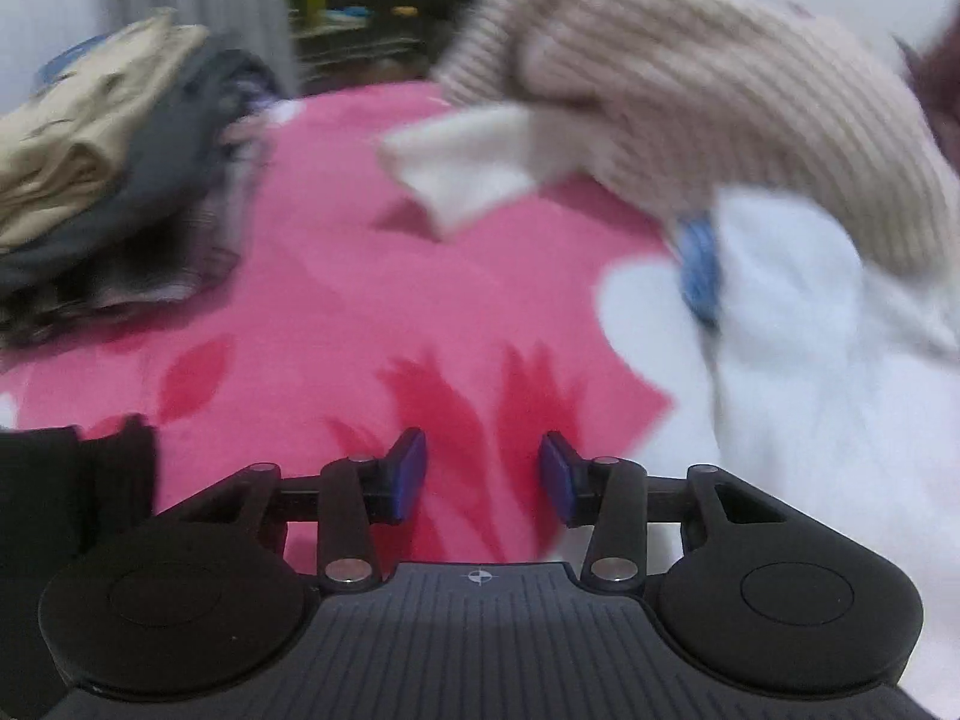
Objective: Fold clothes
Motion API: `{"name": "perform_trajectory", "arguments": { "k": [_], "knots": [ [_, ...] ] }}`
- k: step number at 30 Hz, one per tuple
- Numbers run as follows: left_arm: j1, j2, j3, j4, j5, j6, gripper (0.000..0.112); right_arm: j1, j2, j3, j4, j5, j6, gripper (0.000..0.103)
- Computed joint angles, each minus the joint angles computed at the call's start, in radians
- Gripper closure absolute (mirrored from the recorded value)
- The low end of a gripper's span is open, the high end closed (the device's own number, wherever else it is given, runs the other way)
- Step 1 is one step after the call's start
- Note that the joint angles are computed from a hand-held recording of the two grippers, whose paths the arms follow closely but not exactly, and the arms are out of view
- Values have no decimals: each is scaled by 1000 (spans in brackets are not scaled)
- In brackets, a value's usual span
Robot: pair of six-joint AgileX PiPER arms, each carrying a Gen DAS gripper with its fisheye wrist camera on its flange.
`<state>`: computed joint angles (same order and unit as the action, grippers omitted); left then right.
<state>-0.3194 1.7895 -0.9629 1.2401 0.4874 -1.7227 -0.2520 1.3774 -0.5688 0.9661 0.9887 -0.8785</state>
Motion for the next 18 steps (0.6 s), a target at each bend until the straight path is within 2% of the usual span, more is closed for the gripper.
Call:
{"name": "perform_trajectory", "arguments": {
  "k": [3,4,6,8,9,11,13,15,18],
  "knots": [
    [0,-53,41,130,-96,-75,69,13,26,-24,20,2,-11,74],
    [4,-58,43,149,-139,-65,69,21,36,-28,26,-2,-14,74],
    [-4,-17,5,93,-181,56,68,35,51,-22,39,-11,-21,74],
    [-25,66,-56,51,-116,127,68,47,62,-13,47,-18,-26,74],
    [-36,113,-87,54,-76,132,61,43,54,-6,42,-16,-25,74],
    [-22,132,-92,114,-51,25,53,30,35,9,32,-11,-27,74],
    [18,122,-89,89,-64,-28,54,-9,18,22,14,5,-35,74],
    [31,105,-97,4,-3,12,60,-57,16,35,5,20,-47,74],
    [55,10,-30,-38,-19,47,60,-126,27,53,4,46,-76,74]
  ]
}}
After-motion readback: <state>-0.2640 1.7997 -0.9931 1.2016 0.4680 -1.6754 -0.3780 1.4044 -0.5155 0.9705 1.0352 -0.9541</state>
